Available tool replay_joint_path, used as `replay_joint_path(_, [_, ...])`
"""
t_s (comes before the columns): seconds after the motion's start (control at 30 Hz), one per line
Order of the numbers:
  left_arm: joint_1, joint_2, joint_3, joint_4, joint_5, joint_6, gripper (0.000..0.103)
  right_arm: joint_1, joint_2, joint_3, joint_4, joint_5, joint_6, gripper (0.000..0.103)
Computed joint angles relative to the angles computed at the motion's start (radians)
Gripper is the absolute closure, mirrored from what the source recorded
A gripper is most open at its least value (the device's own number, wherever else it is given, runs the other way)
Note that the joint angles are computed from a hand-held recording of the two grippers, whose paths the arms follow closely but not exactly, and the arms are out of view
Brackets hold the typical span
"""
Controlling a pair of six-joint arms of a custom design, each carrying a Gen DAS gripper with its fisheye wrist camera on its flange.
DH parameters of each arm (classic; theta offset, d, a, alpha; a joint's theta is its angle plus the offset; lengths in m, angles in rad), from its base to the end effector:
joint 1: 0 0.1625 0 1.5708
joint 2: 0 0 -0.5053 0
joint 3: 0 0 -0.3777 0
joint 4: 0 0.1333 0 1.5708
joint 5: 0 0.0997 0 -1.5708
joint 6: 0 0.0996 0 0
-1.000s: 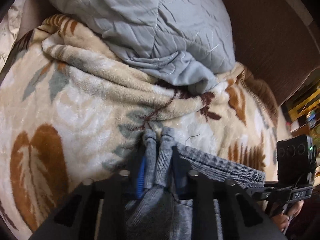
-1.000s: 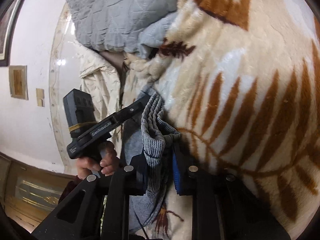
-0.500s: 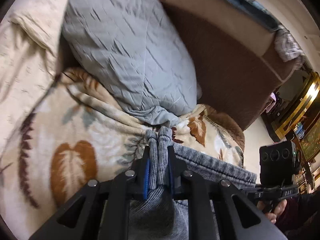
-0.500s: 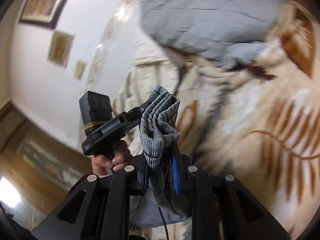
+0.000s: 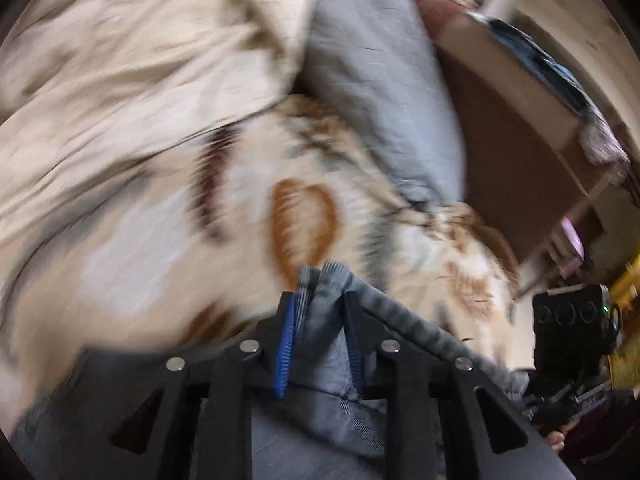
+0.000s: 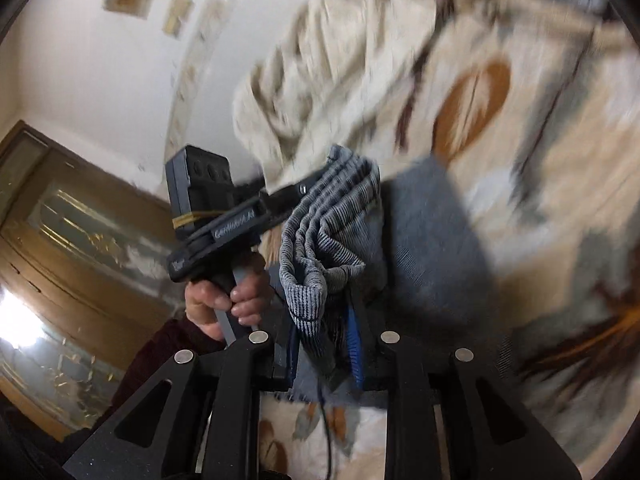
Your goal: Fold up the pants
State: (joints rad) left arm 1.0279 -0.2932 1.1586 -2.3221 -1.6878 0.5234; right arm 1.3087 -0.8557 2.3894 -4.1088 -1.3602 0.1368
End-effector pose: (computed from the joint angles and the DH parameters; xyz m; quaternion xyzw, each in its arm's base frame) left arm -0.3176 -0.7619 -0.0887 -0.5037 -0.8600 -0.0575 0.0578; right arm 0.0242 -0.5045 0.1984 0.1231 0.8644 -0.4835 0.0620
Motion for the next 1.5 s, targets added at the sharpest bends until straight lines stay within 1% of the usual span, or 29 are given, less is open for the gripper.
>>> replay_joint_path(0.1, [0.053, -0.028, 0.012, -0.064, 0.028, -0.082, 0.075, 0.005, -0.003, -0.064, 0.227, 0.061, -0.011, 0.067])
replay_joint_path(0.17, [0.083, -0.055, 0.020, -0.089, 0.045, -0.128, 0.075, 0.017, -0.002, -0.088, 0.302, 0.079, -0.049, 0.061])
replay_joint_path(0.2, [0.092, -0.069, 0.030, -0.102, 0.052, -0.139, 0.075, 0.017, -0.002, -0.088, 0.303, 0.091, -0.060, 0.060])
replay_joint_path(0.27, [0.103, -0.112, 0.078, -0.148, 0.051, -0.140, 0.075, 0.002, -0.005, -0.080, 0.274, 0.145, -0.066, 0.057])
replay_joint_path(0.3, [0.107, -0.132, 0.108, -0.177, 0.042, -0.137, 0.075, -0.008, -0.008, -0.073, 0.247, 0.172, -0.064, 0.053])
replay_joint_path(0.33, [0.109, -0.148, 0.132, -0.199, 0.029, -0.139, 0.070, -0.019, -0.010, -0.063, 0.208, 0.192, -0.056, 0.051])
replay_joint_path(0.4, [0.111, -0.186, 0.195, -0.251, 0.004, -0.153, 0.061, -0.049, -0.006, -0.044, 0.115, 0.260, -0.030, 0.045])
replay_joint_path(0.43, [0.108, -0.202, 0.226, -0.280, -0.002, -0.165, 0.060, -0.066, -0.001, -0.037, 0.076, 0.305, -0.017, 0.045])
replay_joint_path(0.47, [0.108, -0.213, 0.246, -0.294, -0.011, -0.174, 0.060, -0.078, 0.001, -0.032, 0.044, 0.326, -0.003, 0.045])
replay_joint_path(0.5, [0.106, -0.225, 0.269, -0.306, -0.021, -0.183, 0.060, -0.080, 0.005, -0.029, 0.013, 0.316, 0.011, 0.045])
replay_joint_path(0.6, [0.085, -0.252, 0.354, -0.357, -0.044, -0.202, 0.053, -0.056, 0.005, -0.036, 0.000, 0.176, 0.053, 0.045])
replay_joint_path(0.63, [0.075, -0.255, 0.382, -0.378, -0.051, -0.205, 0.053, -0.056, 0.012, -0.040, -0.008, 0.130, 0.082, 0.045])
replay_joint_path(0.67, [0.061, -0.253, 0.413, -0.410, -0.043, -0.208, 0.053, -0.053, 0.019, -0.045, -0.012, 0.095, 0.105, 0.045])
replay_joint_path(0.7, [0.044, -0.249, 0.439, -0.442, -0.015, -0.211, 0.053, -0.056, 0.016, -0.040, -0.018, 0.069, 0.122, 0.045])
replay_joint_path(0.77, [0.000, -0.230, 0.489, -0.503, 0.099, -0.203, 0.053, -0.040, 0.013, -0.048, -0.016, -0.022, 0.132, 0.046])
replay_joint_path(0.8, [-0.016, -0.223, 0.503, -0.505, 0.155, -0.206, 0.053, -0.029, 0.009, -0.051, -0.004, -0.074, 0.122, 0.046])
replay_joint_path(0.87, [-0.051, -0.202, 0.513, -0.448, 0.320, -0.229, 0.053, -0.022, 0.002, -0.046, 0.032, -0.128, 0.104, 0.046])
replay_joint_path(0.9, [-0.056, -0.194, 0.517, -0.423, 0.384, -0.243, 0.053, -0.029, 0.001, -0.038, 0.054, -0.142, 0.105, 0.045])
replay_joint_path(0.93, [-0.053, -0.194, 0.530, -0.424, 0.408, -0.250, 0.054, -0.036, -0.004, -0.044, 0.097, -0.152, 0.117, 0.046])
replay_joint_path(1.0, [-0.036, -0.206, 0.571, -0.456, 0.403, -0.225, 0.055, -0.053, -0.008, -0.056, 0.169, -0.147, 0.149, 0.049])
replay_joint_path(1.07, [-0.037, -0.221, 0.634, -0.549, 0.412, -0.153, 0.054, -0.049, -0.009, -0.056, 0.167, -0.149, 0.154, 0.048])
replay_joint_path(1.1, [-0.037, -0.223, 0.647, -0.577, 0.414, -0.143, 0.054, -0.042, -0.014, -0.055, 0.169, -0.158, 0.148, 0.048])
replay_joint_path(1.13, [-0.035, -0.226, 0.657, -0.601, 0.400, -0.143, 0.054, -0.026, -0.013, -0.060, 0.163, -0.186, 0.134, 0.048])
replay_joint_path(1.2, [-0.021, -0.227, 0.645, -0.586, 0.371, -0.151, 0.054, 0.023, -0.010, -0.075, 0.138, -0.276, 0.070, 0.046])
replay_joint_path(1.27, [-0.008, -0.232, 0.636, -0.569, 0.340, -0.149, 0.053, 0.050, -0.019, -0.102, 0.162, -0.277, 0.004, 0.046])
replay_joint_path(1.3, [-0.007, -0.230, 0.635, -0.571, 0.335, -0.143, 0.053, 0.068, -0.020, -0.130, 0.194, -0.297, -0.025, 0.046])
replay_joint_path(1.37, [-0.007, -0.230, 0.642, -0.585, 0.334, -0.128, 0.053, 0.109, -0.006, -0.202, 0.266, -0.390, -0.075, 0.046])
replay_joint_path(1.43, [-0.010, -0.231, 0.652, -0.602, 0.338, -0.115, 0.053, 0.126, 0.014, -0.291, 0.421, -0.445, -0.095, 0.046])
replay_joint_path(1.5, [-0.009, -0.235, 0.659, -0.607, 0.335, -0.107, 0.053, 0.134, 0.034, -0.349, 0.501, -0.495, -0.112, 0.046])
